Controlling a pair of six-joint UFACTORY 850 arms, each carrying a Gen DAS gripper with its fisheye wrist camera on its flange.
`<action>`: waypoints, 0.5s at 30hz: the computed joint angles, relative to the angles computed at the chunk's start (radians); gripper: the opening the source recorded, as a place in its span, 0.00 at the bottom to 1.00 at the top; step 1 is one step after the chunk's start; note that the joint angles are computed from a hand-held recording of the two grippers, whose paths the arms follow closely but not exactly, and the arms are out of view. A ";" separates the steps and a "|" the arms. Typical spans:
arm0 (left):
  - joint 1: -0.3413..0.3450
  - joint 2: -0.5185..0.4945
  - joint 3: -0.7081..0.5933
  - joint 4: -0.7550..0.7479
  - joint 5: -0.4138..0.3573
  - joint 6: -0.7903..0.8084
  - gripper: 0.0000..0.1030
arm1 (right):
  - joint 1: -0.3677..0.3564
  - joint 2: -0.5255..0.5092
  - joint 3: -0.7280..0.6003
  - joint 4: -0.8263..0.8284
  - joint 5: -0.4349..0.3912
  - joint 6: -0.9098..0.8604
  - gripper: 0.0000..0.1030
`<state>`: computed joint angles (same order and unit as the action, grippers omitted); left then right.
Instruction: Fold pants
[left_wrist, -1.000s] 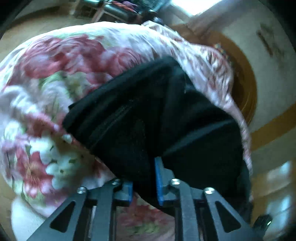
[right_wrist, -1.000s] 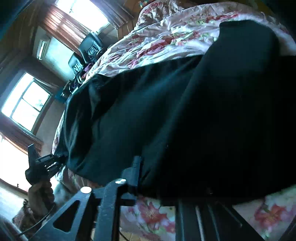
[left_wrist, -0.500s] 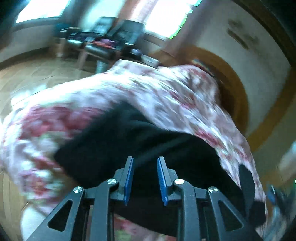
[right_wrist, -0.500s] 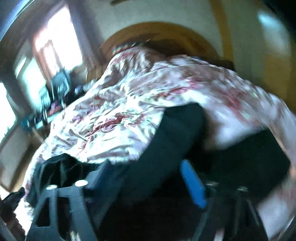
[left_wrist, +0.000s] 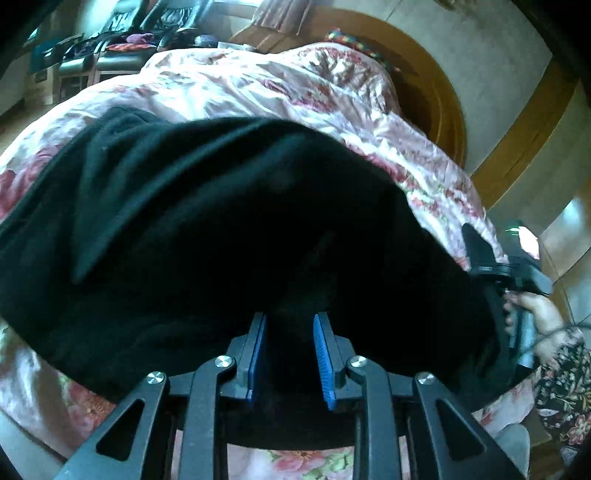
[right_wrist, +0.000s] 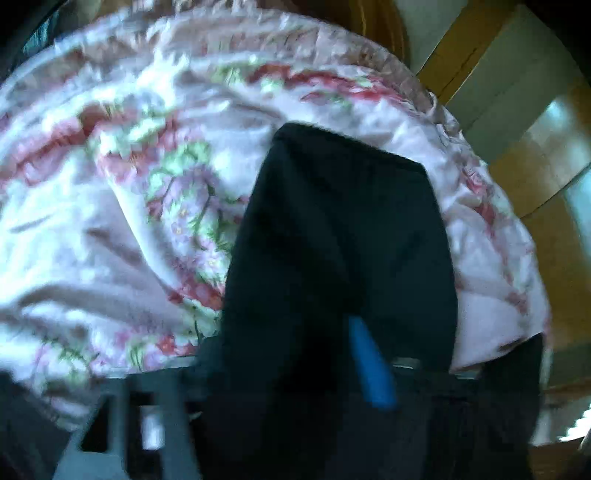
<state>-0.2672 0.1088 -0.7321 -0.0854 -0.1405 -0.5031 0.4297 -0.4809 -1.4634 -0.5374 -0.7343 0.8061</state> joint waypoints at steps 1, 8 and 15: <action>-0.001 -0.009 -0.002 0.017 -0.003 -0.020 0.25 | -0.011 0.032 0.036 0.014 0.045 -0.010 0.18; -0.006 -0.027 -0.006 0.076 0.010 -0.102 0.25 | -0.143 0.475 0.483 -0.163 0.391 0.435 0.13; -0.040 -0.040 -0.020 0.440 -0.018 -0.481 0.25 | -0.314 0.725 0.820 0.477 0.663 0.083 0.14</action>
<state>-0.3075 0.0687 -0.7516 0.3551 -0.1584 -0.9842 0.1155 0.2446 -0.6435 -0.0600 -0.0711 0.8895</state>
